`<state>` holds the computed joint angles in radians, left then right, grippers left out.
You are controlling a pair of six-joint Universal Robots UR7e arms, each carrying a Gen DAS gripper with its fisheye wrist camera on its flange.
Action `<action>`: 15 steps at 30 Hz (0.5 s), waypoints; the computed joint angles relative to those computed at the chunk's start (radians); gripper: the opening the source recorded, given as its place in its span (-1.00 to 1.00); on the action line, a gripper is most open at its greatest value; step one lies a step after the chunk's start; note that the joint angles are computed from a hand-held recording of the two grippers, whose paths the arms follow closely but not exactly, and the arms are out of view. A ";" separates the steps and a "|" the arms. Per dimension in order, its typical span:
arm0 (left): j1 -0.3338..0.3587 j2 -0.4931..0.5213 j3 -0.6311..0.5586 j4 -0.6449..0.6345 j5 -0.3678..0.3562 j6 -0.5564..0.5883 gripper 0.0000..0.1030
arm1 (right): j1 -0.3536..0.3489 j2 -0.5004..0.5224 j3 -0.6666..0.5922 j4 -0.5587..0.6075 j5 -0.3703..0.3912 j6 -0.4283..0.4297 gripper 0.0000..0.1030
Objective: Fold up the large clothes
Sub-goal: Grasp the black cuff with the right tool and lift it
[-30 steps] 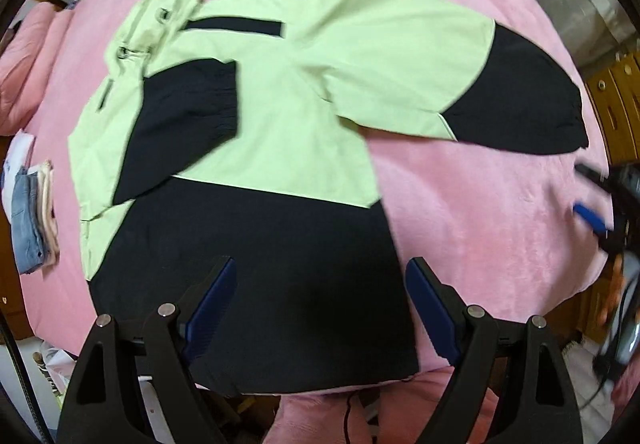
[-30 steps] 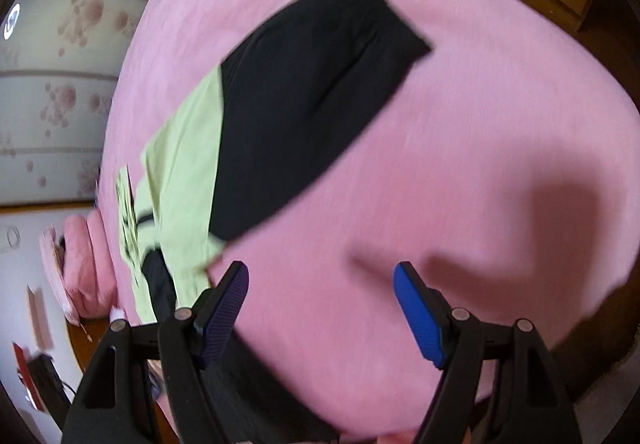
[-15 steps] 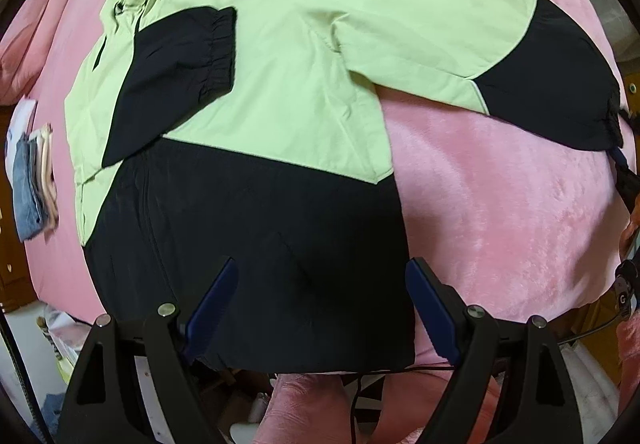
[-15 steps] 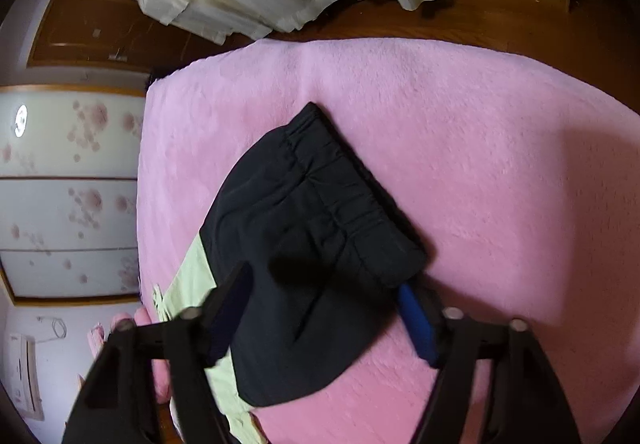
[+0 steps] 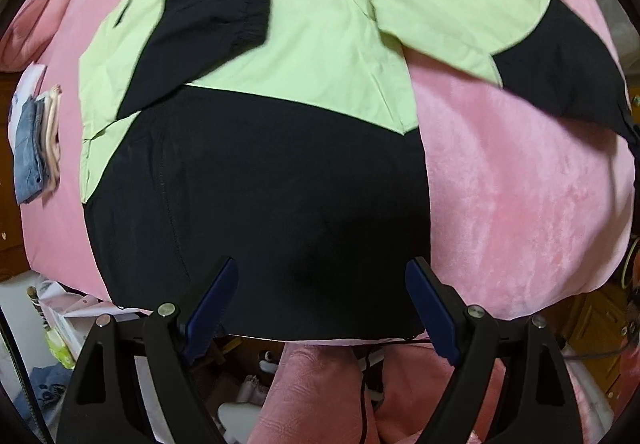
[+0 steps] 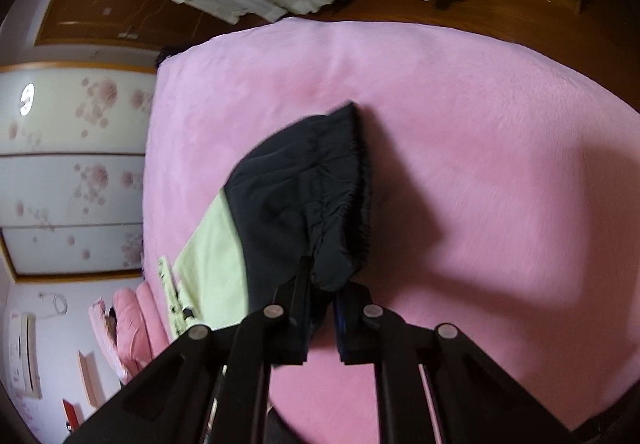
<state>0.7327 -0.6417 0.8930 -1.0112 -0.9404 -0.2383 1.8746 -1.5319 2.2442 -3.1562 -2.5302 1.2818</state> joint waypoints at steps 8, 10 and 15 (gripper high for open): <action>0.016 -0.086 -0.002 -0.163 0.046 0.069 0.64 | 0.130 0.152 -0.189 -0.054 -0.079 -0.179 -0.84; 0.025 -0.109 0.001 -0.207 0.061 0.100 0.64 | 0.148 0.200 -0.280 -0.031 -0.079 -0.288 -0.84; 0.063 -0.149 -0.002 -0.305 0.100 0.192 0.64 | 0.171 0.333 -0.537 0.080 -0.069 -0.520 -0.84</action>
